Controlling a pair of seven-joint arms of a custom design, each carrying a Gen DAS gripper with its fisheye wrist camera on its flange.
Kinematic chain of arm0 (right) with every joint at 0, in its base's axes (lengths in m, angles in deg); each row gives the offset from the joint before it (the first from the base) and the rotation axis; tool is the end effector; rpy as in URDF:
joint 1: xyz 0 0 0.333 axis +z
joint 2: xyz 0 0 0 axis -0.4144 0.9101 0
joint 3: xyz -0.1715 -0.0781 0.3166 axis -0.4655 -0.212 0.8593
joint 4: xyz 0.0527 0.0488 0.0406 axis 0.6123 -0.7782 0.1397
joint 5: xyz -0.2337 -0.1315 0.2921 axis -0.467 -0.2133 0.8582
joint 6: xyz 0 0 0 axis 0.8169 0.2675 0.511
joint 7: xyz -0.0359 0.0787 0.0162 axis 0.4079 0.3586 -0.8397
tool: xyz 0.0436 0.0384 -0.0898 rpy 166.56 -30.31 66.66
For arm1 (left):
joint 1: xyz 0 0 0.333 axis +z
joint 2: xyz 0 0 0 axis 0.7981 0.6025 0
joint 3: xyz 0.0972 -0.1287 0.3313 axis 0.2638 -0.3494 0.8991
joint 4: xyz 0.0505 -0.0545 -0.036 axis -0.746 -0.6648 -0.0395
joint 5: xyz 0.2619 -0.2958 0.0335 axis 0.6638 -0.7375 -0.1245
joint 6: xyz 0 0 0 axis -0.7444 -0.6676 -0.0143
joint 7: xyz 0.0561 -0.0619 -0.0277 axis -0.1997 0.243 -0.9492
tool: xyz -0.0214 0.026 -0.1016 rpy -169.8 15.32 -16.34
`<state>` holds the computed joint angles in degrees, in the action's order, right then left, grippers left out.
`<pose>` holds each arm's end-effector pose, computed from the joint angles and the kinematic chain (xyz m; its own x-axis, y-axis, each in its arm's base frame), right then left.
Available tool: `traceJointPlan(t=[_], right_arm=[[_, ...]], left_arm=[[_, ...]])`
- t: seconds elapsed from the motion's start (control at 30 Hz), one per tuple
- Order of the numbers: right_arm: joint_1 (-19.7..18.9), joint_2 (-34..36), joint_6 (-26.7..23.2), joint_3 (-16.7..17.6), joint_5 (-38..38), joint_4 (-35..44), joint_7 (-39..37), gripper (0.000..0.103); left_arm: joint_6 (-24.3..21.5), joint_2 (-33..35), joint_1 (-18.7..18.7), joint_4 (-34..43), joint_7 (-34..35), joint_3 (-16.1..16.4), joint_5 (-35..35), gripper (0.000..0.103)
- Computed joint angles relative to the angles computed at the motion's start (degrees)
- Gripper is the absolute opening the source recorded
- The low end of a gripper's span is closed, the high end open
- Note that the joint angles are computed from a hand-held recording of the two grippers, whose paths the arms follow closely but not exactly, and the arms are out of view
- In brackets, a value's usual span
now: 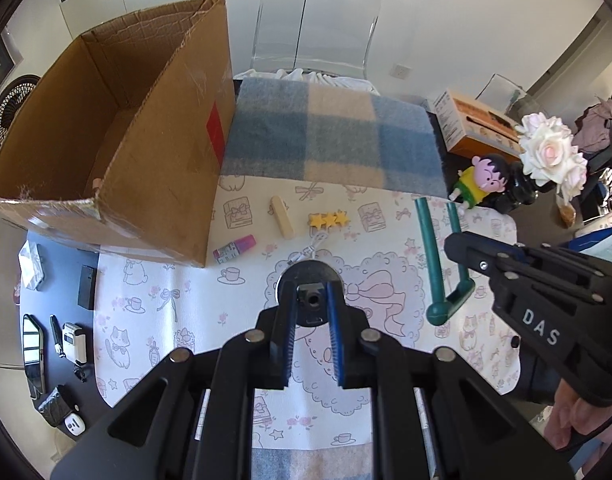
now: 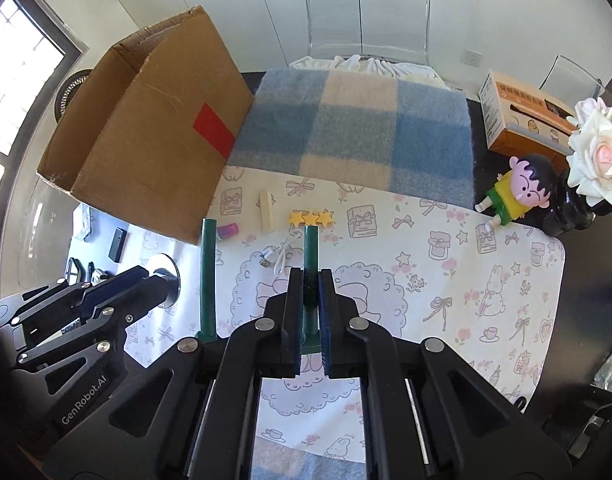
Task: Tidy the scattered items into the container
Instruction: 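Carry the green frame and metal disc with both tools over the box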
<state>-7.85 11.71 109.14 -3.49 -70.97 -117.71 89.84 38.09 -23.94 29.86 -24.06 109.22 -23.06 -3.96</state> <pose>0.4081 0.2434 0.6572 -0.2891 -0.9417 -0.1723 -0.8955 0.3297 -0.2990 0.4588 -0.4004 0.6603 -0.4890 -0.8563 0.1664 -0.8508 0.4260 -0.3078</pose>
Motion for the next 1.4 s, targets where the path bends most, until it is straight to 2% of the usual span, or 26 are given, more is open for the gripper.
traceJointPlan(t=[0.27,0.5,0.83,1.03,1.4], right_arm=[[1.05,4.62,-3.69,1.62,-4.17,9.52,3.04,0.007],[3.66,10.39,-3.93,0.88,-6.78,17.58,3.74,0.007],[8.55,21.12,-5.12,-1.82,-8.86,31.02,-0.26,0.007],[11.09,27.84,-5.37,-4.19,-5.84,38.67,-3.42,0.007],[15.69,41.76,-11.62,-8.0,-3.88,58.92,-8.87,0.007]], left_arm=[[0.01,0.46,1.97,4.07,4.19,1.16,-2.94,0.015],[-0.47,1.61,4.05,7.38,5.47,2.19,-2.39,0.015],[-0.32,3.71,7.92,10.84,5.76,3.97,-1.34,0.015],[-0.44,6.07,10.27,13.54,5.27,4.91,0.04,0.015],[-0.63,9.9,13.12,17.06,5.15,5.64,2.39,0.015]])
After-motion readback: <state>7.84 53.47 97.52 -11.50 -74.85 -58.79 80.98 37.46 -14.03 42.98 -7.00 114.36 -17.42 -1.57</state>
